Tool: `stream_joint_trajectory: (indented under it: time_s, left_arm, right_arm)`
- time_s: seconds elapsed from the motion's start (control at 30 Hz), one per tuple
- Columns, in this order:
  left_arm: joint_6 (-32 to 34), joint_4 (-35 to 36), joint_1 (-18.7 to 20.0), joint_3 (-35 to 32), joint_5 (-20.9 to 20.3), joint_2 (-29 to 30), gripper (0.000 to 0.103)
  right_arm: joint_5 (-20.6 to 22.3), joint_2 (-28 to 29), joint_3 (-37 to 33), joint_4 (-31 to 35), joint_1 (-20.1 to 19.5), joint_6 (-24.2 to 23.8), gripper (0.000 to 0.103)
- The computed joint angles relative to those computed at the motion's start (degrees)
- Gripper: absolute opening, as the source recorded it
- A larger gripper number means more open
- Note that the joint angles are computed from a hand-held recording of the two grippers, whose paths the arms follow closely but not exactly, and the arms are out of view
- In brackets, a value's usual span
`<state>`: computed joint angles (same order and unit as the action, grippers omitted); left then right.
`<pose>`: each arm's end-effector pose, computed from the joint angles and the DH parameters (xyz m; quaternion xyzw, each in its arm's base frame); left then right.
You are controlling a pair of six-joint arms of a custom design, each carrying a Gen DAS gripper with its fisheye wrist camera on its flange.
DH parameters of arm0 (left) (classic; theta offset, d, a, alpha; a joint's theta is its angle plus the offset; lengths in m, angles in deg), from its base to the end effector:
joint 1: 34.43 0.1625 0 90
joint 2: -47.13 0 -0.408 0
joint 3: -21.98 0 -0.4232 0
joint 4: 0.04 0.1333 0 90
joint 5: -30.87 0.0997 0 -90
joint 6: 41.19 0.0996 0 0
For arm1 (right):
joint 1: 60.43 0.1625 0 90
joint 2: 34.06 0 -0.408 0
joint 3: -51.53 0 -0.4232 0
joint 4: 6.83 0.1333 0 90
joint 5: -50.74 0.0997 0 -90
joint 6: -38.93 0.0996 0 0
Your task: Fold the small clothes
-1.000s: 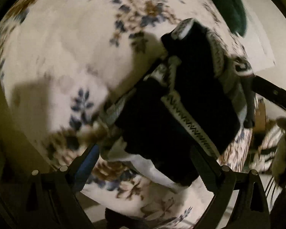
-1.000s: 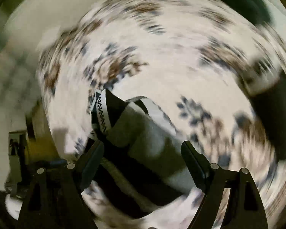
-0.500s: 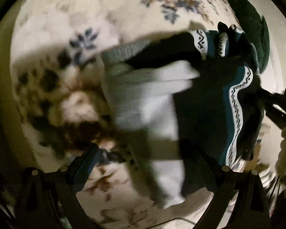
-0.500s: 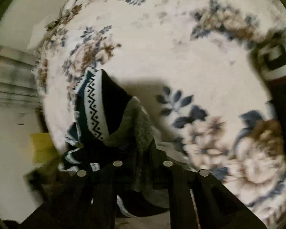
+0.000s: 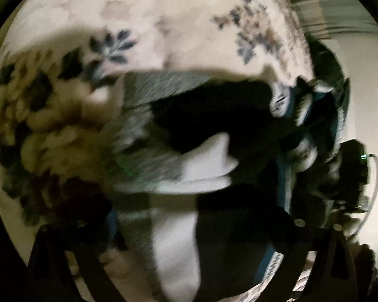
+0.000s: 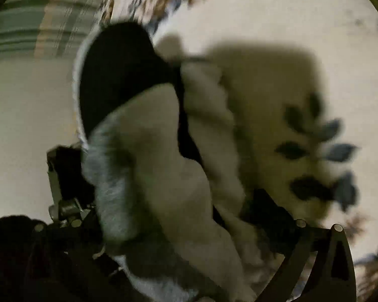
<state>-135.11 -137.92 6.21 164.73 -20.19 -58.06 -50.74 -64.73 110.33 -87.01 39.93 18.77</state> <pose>-0.1308 -0.3704 0.2399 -0.3837 0.8575 -0.3418 0.0241 0.2452 -0.7102 0.0328 0.2790 -0.8992 -0.3304 0.0666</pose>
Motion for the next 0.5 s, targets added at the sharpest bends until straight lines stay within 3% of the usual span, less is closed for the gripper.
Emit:
stream_joint_trajectory:
  time_s: [0.03, 0.07, 0.13, 0.2, 0.3, 0.4, 0.5]
  left_arm:
    - [1.8, -1.9, 1.1, -1.3, 0.4, 2.3, 0.057]
    - [3.6, -2.8, 1.8, -1.7, 0.0, 2.9, 0.036]
    - [6.6, -1.7, 2.5, -3.1, 0.0, 3.3, 0.03]
    - [10.0, 0.4, 2.9, -4.8, -0.1, 3.5, 0.026]
    - [16.1, 2.9, 3.7, -8.2, -1.2, 4.6, 0.022]
    - [25.6, 7.4, 4.4, -14.2, -1.5, 6.4, 0.021]
    - [38.7, 9.8, 6.2, -23.1, -3.0, 11.4, 0.021]
  right_arm:
    - [-0.6, 0.1, 0.5, -0.7, 0.0, -0.4, 0.103]
    - [-0.7, 0.2, 0.5, -0.8, -0.1, -0.5, 0.103]
    - [-0.5, 0.6, 0.2, -1.2, -0.6, 1.0, 0.1]
    - [0.1, -0.5, 1.6, -3.3, -0.9, 1.8, 0.078]
    - [-1.3, -5.3, 8.6, -11.2, -0.4, 5.2, 0.058]
    - [-1.0, -11.5, 16.7, -19.8, 0.4, 7.7, 0.052]
    - [3.9, -19.7, 25.3, -27.7, -0.8, 12.0, 0.051]
